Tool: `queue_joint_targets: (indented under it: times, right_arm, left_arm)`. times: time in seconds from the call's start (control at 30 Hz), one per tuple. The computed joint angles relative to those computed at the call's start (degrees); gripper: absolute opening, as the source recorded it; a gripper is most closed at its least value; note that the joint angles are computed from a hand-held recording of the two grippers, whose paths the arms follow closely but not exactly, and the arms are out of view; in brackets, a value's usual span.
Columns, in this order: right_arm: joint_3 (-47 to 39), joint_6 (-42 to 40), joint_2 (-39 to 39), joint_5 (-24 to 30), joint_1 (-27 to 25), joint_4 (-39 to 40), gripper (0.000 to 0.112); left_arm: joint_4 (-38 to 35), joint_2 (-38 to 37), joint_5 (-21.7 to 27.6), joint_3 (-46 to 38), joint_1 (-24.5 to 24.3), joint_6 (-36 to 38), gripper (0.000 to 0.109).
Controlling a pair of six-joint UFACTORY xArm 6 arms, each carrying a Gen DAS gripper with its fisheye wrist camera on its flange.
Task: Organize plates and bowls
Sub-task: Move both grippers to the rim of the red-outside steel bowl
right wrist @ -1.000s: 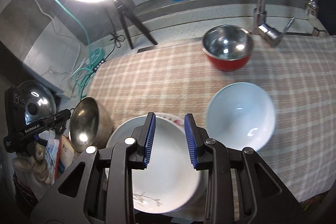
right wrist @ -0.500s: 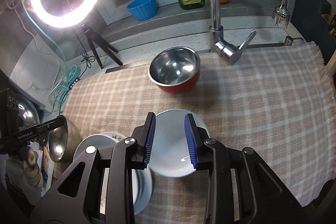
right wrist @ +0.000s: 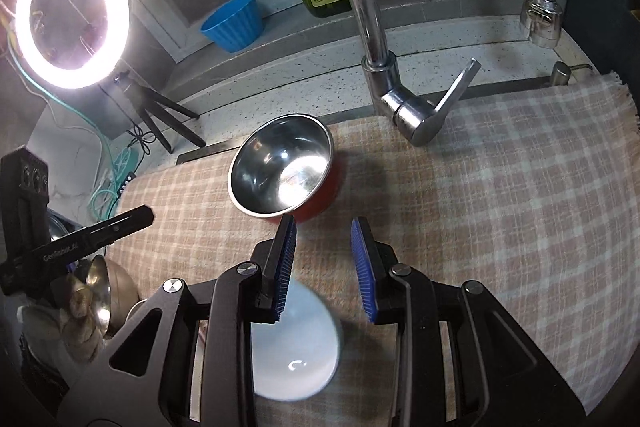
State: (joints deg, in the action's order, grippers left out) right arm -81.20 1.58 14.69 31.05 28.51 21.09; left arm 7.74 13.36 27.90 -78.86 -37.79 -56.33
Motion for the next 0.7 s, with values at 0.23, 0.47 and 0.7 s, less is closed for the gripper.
queue_joint_targets:
  times: [0.23,0.47,0.7]
  right_arm:
    - [-6.1,-1.8,6.0,1.4,-1.2,4.5,0.029]
    - [-13.7,-2.3,12.1,4.9,-1.4,5.8,0.029]
    - [-18.7,-0.6,15.9,7.3,-1.9,5.0,0.029]
  left_arm:
    - [-6.0,9.8,4.5,-11.8,1.5,6.5,0.019]
    - [-9.7,15.2,7.1,-18.6,2.8,9.1,0.019]
    - [-12.4,17.6,8.5,-21.6,3.5,11.1,0.019]
